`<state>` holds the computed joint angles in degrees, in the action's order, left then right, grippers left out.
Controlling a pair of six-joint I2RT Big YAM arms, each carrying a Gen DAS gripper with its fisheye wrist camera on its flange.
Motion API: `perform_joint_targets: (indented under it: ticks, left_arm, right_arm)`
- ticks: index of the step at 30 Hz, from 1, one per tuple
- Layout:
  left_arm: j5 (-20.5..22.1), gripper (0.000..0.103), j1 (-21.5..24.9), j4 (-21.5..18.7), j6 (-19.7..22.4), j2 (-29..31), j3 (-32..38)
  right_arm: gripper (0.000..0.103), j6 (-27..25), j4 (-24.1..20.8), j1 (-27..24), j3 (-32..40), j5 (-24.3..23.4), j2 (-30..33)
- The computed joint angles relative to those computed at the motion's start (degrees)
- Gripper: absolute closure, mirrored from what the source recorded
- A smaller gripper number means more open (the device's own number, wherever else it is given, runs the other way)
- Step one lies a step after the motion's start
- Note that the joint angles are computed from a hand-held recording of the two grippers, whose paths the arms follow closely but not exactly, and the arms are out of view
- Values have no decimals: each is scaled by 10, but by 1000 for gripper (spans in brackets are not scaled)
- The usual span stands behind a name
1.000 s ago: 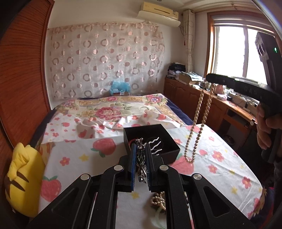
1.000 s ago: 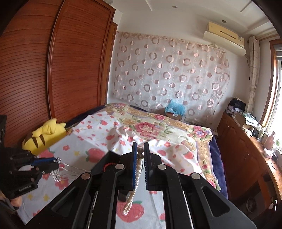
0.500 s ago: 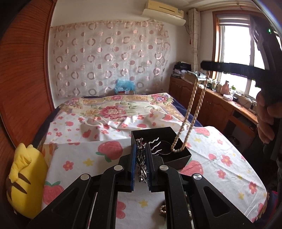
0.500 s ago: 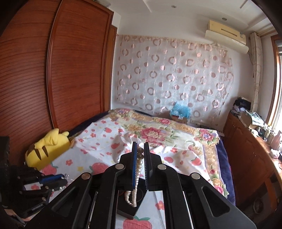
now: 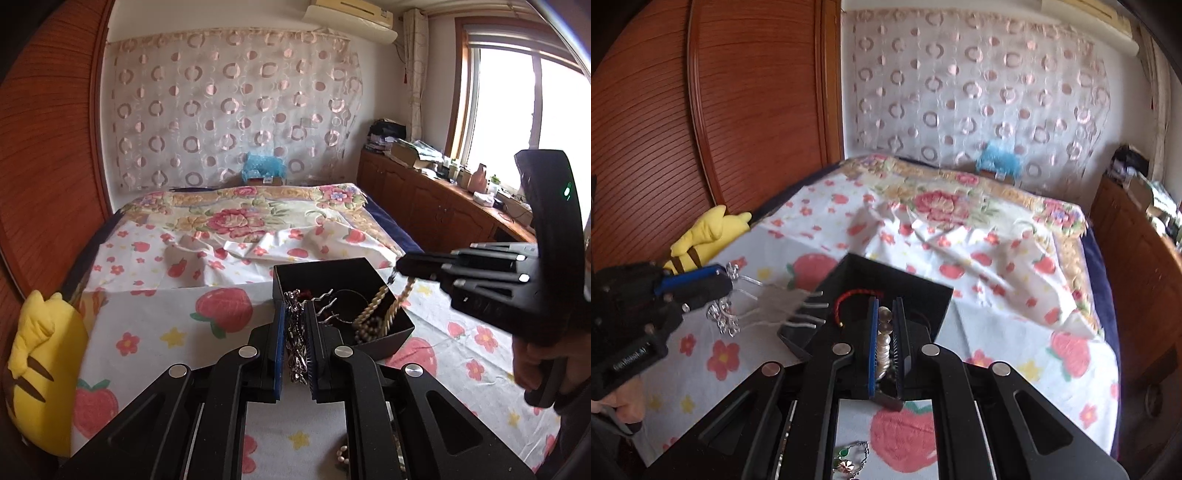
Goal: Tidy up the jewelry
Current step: 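Carry the hairpins into the black box and open the right tool, then move the right tool back to the jewelry pile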
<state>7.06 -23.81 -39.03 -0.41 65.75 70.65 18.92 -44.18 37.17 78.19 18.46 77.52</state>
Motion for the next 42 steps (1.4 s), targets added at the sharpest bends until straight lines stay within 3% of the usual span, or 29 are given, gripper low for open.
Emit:
perform_joint_targets:
  ticks: [5,8,27,36,42]
  left_arm:
    - [-5,94,-10,2,3,16,11]
    - [-6,94,-17,1,0,30,21]
    - [-31,94,-62,-8,19,97,57]
    - [-7,94,-50,-35,21,120,85]
    - [-16,82,-46,-30,28,97,75]
  right_arm:
    - [90,13,13,-9,-24,-9,-10]
    - [72,21,23,-16,-46,-14,-27]
    - [72,52,59,-14,-173,-13,-102]
    - [72,55,57,-5,-179,-3,-106]
    - [72,57,53,15,-185,13,-108]
